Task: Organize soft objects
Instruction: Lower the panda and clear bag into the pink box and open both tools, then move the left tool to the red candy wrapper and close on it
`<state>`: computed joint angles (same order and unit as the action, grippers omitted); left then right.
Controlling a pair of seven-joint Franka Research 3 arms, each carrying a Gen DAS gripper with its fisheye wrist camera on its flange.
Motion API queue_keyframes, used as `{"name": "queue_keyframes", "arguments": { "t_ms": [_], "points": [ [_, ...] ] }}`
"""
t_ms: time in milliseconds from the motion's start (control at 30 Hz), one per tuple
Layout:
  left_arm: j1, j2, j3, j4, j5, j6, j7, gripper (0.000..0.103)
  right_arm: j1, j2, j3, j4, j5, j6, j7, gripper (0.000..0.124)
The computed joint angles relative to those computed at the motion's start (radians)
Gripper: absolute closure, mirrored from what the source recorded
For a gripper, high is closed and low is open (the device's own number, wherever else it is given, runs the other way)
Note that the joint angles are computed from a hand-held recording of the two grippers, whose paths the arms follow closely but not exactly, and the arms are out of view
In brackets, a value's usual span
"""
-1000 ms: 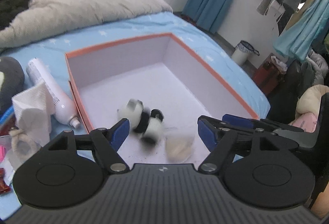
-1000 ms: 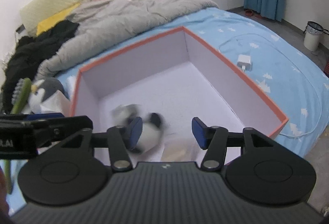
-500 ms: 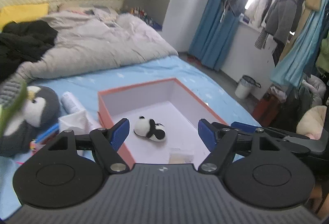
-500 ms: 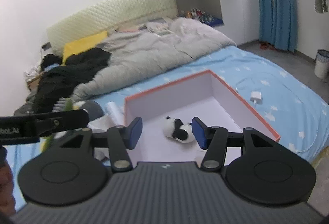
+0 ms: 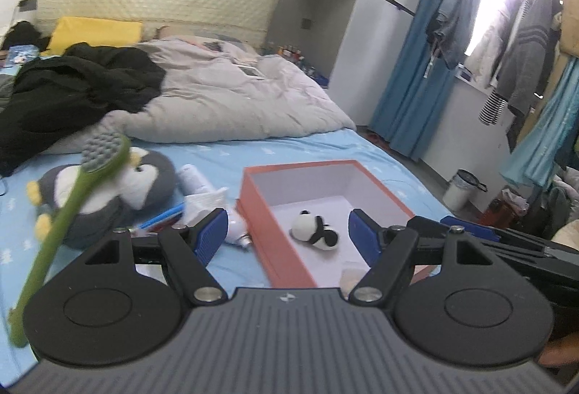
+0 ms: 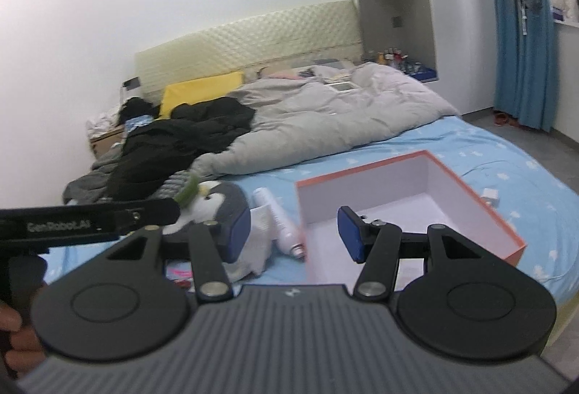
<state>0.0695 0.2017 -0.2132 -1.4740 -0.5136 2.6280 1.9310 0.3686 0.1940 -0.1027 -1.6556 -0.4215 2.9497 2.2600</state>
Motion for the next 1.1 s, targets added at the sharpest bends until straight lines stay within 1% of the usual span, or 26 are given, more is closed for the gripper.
{"name": "queue_keyframes", "arguments": {
  "t_ms": [67,200,333,433,500,567,700,800,933,1033,1100],
  "points": [
    [0.009,-0.034,0.009,-0.047,-0.007,0.011,-0.004,0.025,0.007,-0.006,0.004,-0.013,-0.004,0.009,0.002,0.068],
    [0.013,-0.091,0.035,-0.131,-0.026,0.045,0.006,0.025,0.008,-0.013,0.029,-0.034,0.029,0.025,-0.040,0.068],
    [0.006,-0.117,0.062,-0.182,-0.014,0.063,-0.016,0.025,0.015,-0.009,0.050,-0.042,0.068,0.037,-0.101,0.068],
    [0.007,-0.131,0.079,-0.216,-0.009,0.068,-0.043,0.025,0.010,0.005,0.079,-0.040,0.141,0.035,-0.182,0.068],
    [0.007,-0.130,0.086,-0.229,0.003,0.073,-0.059,0.025,0.011,0.014,0.093,-0.040,0.191,0.032,-0.231,0.068],
    [0.008,-0.134,0.093,-0.249,0.014,0.078,-0.078,0.025,0.019,0.022,0.093,-0.044,0.220,0.036,-0.261,0.068],
    [0.011,-0.125,0.096,-0.275,0.030,0.080,-0.098,0.025,0.061,0.041,0.051,-0.060,0.216,0.057,-0.246,0.068],
    [0.014,-0.117,0.096,-0.299,0.048,0.086,-0.108,0.025,0.067,0.045,0.048,-0.087,0.236,0.081,-0.258,0.068],
    [0.024,-0.112,0.095,-0.336,0.046,0.096,-0.109,0.025,0.058,0.053,0.071,-0.113,0.296,0.073,-0.310,0.068],
    [0.029,-0.090,0.100,-0.339,0.091,0.101,-0.157,0.025,0.052,0.072,0.084,-0.108,0.340,0.044,-0.344,0.068],
    [0.041,-0.069,0.095,-0.335,0.080,0.116,-0.163,0.025,0.027,0.091,0.118,-0.096,0.395,0.029,-0.402,0.068]
  ]
}}
